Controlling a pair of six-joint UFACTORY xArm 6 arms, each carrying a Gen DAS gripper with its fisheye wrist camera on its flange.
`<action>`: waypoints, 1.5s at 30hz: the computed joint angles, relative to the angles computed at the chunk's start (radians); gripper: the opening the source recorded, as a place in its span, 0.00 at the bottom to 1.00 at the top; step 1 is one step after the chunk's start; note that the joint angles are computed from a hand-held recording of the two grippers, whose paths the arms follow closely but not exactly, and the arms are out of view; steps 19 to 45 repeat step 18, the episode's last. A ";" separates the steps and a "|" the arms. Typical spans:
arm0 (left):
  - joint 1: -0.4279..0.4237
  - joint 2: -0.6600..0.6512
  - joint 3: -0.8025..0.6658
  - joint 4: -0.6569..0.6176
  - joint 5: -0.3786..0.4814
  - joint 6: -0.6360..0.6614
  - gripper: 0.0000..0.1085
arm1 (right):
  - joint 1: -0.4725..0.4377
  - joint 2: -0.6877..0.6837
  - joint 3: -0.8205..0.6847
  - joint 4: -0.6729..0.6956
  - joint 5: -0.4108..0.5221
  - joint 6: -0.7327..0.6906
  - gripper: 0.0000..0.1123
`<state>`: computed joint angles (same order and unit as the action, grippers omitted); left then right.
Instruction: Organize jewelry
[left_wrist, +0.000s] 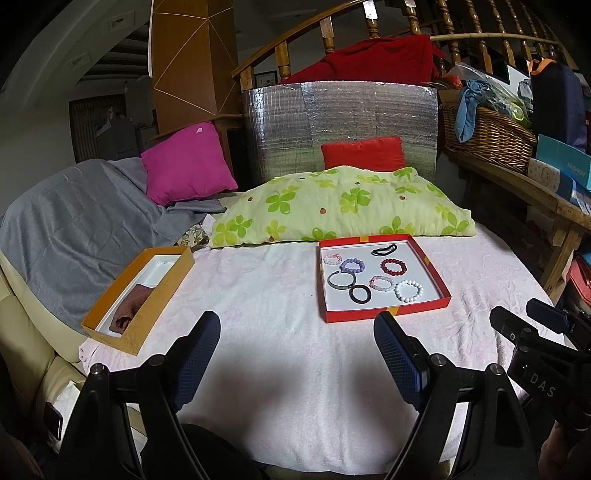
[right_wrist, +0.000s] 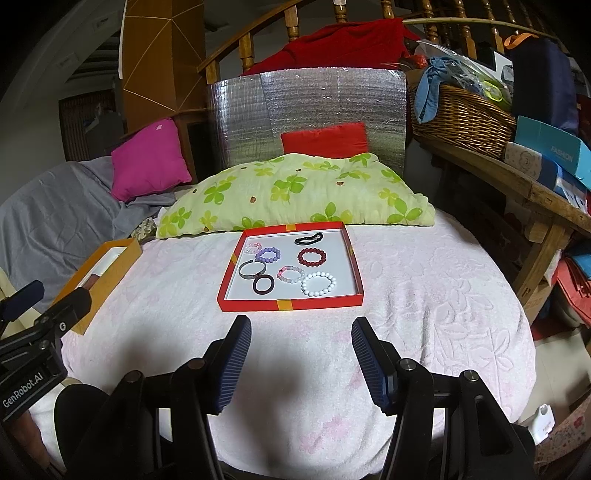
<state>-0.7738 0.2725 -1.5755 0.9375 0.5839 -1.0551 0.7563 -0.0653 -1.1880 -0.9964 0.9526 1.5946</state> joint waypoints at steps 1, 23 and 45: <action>-0.001 0.001 -0.002 -0.001 0.001 0.000 0.79 | 0.000 0.000 -0.001 0.000 0.001 0.000 0.54; 0.018 0.039 -0.031 0.013 -0.040 -0.014 0.79 | -0.023 0.022 -0.016 0.005 -0.019 -0.014 0.54; 0.018 0.039 -0.031 0.013 -0.040 -0.014 0.79 | -0.023 0.022 -0.016 0.005 -0.019 -0.014 0.54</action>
